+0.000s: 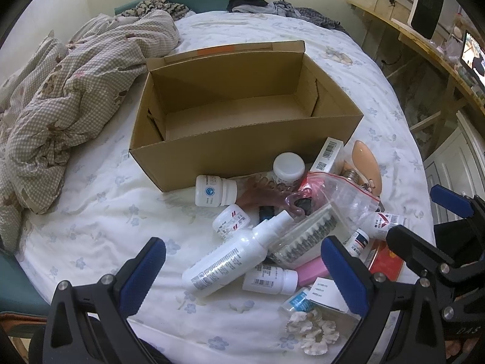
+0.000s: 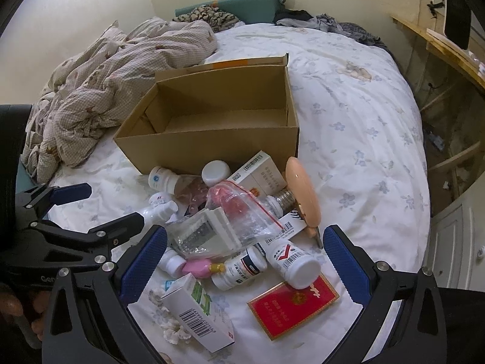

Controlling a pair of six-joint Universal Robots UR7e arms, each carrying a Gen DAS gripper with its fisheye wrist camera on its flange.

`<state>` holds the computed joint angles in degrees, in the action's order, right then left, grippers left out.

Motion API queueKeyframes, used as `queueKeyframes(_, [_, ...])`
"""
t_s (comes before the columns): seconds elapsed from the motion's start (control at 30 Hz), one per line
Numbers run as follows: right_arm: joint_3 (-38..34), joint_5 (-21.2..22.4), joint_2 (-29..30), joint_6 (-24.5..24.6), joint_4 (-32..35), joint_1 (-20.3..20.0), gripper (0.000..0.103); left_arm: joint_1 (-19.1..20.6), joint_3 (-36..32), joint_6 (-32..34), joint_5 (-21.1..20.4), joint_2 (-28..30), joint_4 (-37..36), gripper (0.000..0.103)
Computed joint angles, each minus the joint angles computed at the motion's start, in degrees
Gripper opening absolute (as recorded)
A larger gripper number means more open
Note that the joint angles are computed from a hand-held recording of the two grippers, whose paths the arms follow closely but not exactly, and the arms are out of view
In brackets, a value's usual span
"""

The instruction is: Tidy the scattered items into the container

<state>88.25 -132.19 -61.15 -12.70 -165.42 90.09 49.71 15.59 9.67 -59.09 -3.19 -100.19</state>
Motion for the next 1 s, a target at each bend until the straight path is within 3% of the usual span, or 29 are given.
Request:
queueKeyframes(0.43, [0.01,-0.95,0.17,-0.21,-0.48,0.26,0.103,-0.06,2.82,0.46,0.38,-1.34,-2.21,0.102])
queueKeyframes(1.0, [0.45,0.87,0.06,-1.34,-0.29,0.36,0.103,-0.01,2.9,0.79,0.23,-1.46,-2.68,0.102])
